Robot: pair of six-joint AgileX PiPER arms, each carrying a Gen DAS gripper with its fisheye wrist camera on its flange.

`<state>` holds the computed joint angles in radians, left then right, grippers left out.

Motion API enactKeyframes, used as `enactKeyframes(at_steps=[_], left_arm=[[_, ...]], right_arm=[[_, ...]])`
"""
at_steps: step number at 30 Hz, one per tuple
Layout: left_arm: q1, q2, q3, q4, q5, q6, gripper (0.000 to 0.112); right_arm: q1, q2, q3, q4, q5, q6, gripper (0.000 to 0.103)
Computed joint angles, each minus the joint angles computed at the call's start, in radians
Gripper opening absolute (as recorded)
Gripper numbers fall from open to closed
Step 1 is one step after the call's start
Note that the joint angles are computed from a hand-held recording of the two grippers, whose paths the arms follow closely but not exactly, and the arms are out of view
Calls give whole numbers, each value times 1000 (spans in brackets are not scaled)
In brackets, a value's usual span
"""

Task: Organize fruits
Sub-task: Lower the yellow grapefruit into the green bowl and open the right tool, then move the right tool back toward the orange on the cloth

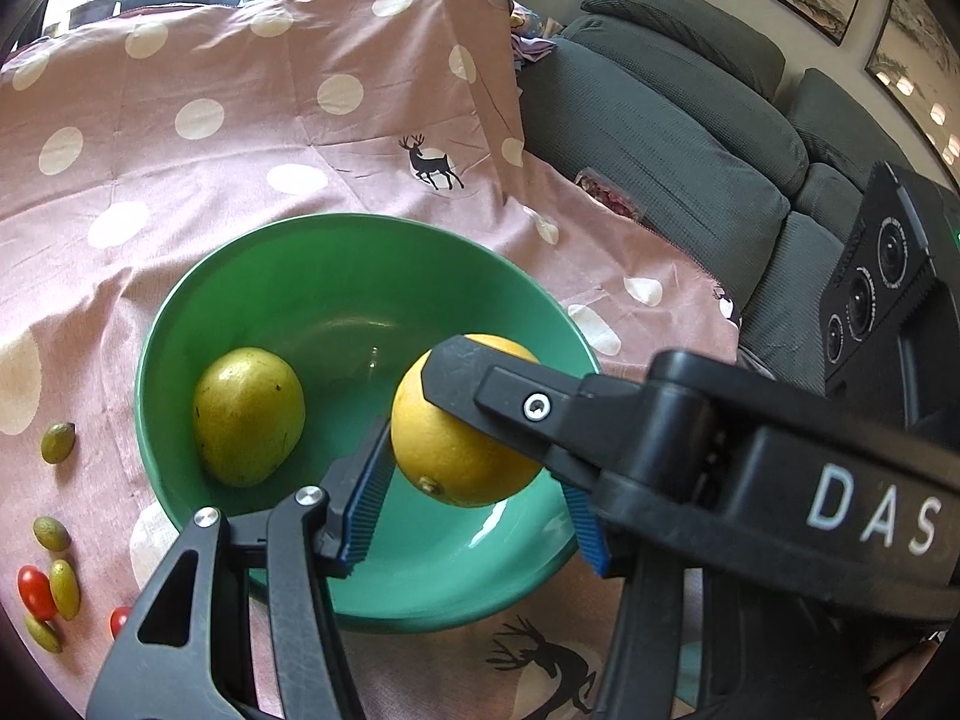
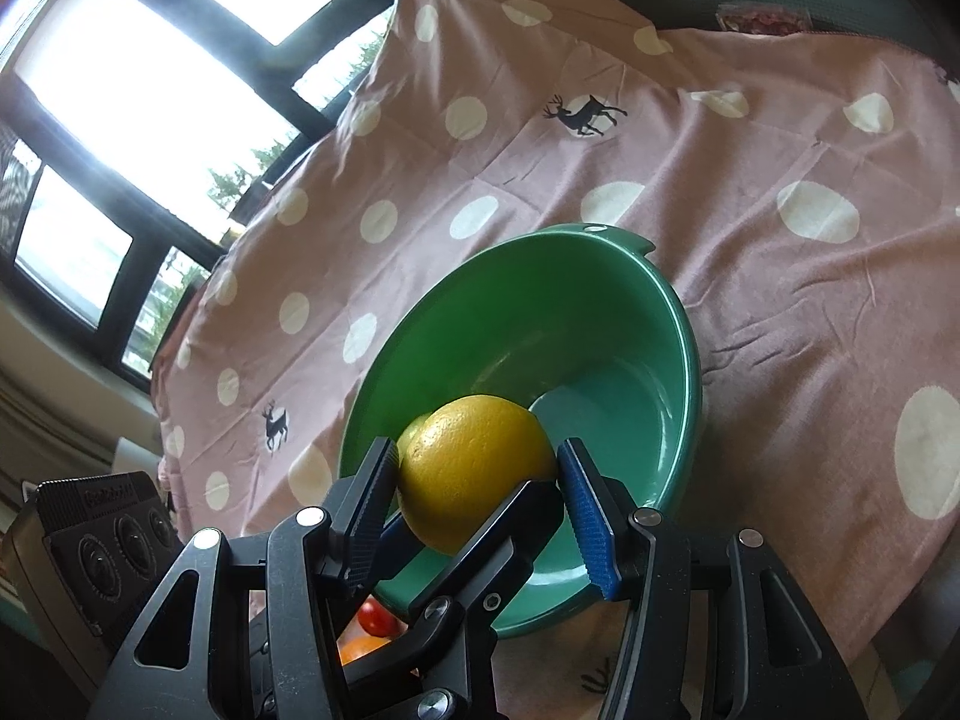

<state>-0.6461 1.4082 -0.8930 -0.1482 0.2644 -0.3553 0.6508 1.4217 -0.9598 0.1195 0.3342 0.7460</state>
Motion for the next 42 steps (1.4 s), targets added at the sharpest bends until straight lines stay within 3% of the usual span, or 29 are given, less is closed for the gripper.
enactKeyframes(at_steps=[10, 15, 26, 29, 33, 42], left_arm=[[4, 2, -5, 16, 19, -16, 53], [-16, 11, -22, 171, 53, -170, 53], [-14, 32, -51, 199, 105, -198, 53], [-25, 30, -56, 265, 123, -264, 54], [8, 25, -49, 124, 125, -139, 55], [-47, -35, -30, 360, 163, -356, 60]], right_arm=[[5, 6, -7, -7, 10, 10, 58], [10, 12, -12, -21, 15, 24, 58], [14, 21, -15, -50, 22, 62, 58], [23, 25, -22, -93, 36, 101, 58], [26, 29, -26, -106, 41, 123, 58], [44, 21, -30, -176, 60, 197, 58]])
